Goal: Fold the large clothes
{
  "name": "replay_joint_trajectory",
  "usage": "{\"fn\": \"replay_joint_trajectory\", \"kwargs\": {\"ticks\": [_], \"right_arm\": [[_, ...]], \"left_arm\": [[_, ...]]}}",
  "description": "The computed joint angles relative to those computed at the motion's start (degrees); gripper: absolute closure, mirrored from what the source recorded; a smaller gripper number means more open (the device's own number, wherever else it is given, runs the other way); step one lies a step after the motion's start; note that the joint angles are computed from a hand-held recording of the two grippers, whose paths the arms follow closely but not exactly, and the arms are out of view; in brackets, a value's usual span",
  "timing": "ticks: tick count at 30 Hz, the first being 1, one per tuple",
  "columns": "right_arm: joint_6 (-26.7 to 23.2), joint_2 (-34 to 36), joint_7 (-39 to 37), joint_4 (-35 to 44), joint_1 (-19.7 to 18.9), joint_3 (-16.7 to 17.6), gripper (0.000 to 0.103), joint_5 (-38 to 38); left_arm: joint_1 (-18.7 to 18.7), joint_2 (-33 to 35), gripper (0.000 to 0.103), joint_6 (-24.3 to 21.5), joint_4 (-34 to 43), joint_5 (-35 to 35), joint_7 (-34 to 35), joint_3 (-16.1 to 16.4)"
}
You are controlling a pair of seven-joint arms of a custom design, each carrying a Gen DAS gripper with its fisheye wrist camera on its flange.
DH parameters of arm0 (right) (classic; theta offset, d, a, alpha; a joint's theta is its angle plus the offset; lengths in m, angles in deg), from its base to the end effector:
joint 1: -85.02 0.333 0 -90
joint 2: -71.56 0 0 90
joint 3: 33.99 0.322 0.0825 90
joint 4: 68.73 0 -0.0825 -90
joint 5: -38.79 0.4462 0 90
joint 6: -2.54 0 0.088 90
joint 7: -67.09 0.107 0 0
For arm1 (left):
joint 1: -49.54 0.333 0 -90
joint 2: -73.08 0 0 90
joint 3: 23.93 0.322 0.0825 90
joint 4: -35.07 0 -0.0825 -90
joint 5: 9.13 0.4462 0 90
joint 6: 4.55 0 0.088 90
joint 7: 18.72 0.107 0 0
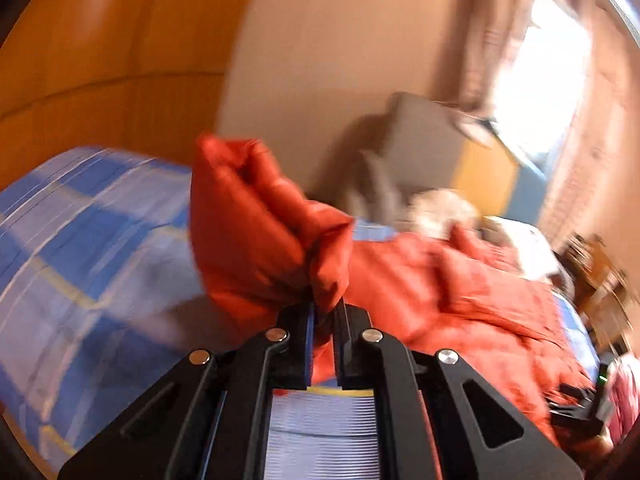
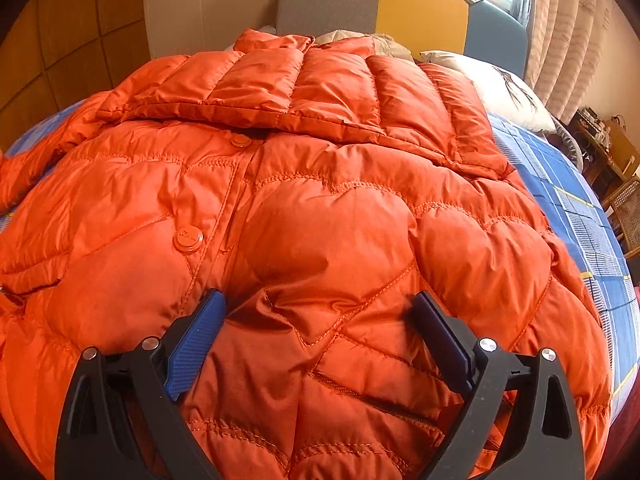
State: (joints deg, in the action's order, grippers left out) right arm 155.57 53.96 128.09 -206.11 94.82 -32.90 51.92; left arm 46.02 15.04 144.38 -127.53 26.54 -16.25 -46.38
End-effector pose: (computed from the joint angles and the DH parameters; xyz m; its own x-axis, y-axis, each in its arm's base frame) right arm 0.5329 0.0959 0.4730 0.4743 -0.8758 0.0890 -0.7061 -0.4389 -0.5557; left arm 0.3339 -0.1658 0.4961 0.4778 -0.8275 0.2949 -0.3419 -0.4844 -0.8053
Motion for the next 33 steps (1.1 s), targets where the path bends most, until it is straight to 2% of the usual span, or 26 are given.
{"fn": "replay_joint_trajectory", "kwargs": {"ticks": [4,9,12,16,17,21,25,31,33], "right_arm": [[-0.4,0.0,-0.4,0.1,0.2,-0.4,0.009,0.8],[-1.3,0.1,-1.1,0.4,0.4,-0.8,0.009,2.1],[-1.6,0.2,-1.2,0.6,0.4,-0.7,0.009,2.4],[-1.7,0.3,-1.4,0.7,0.3,-0.8,0.009,2.7],[-1.8,0.2,-1.4,0.6,0.3,-0.7,0.009,2.7],[-1.8,0.6,-1.6,0.9,0.3,-0.8,0.009,3.1],[-2.6,0.6,-1.4,1.1,0.1,-0.8,0.009,3.2],[-4.6,-0.1,0.4,1.7,-0.3,-1.0,0.010,3.6],[-5.1,-1.0,0.0,1.5,0.3,-1.8,0.017,6.1]], "left_arm": [[4.2,12.6,0.097,10.2,8.3,4.0,-0.8,-3.6],[5.9,25.8,0.096,16.8,16.0,6.9,-1.2,-6.2],[4.9,31.4,0.091,16.9,19.0,8.2,-1.5,-6.6],[1.5,34.8,0.079,16.0,19.7,8.7,-1.6,-4.4],[0.7,34.9,0.076,15.7,19.6,8.8,-1.5,-3.8],[-2.4,34.7,0.072,14.5,18.7,8.7,0.2,-1.9],[-4.1,34.1,0.064,13.1,18.5,8.9,1.7,-1.4],[-4.1,35.2,0.052,12.0,19.9,11.4,1.0,-1.9],[-4.3,34.9,0.048,11.6,19.9,12.1,0.4,-2.1]]}}
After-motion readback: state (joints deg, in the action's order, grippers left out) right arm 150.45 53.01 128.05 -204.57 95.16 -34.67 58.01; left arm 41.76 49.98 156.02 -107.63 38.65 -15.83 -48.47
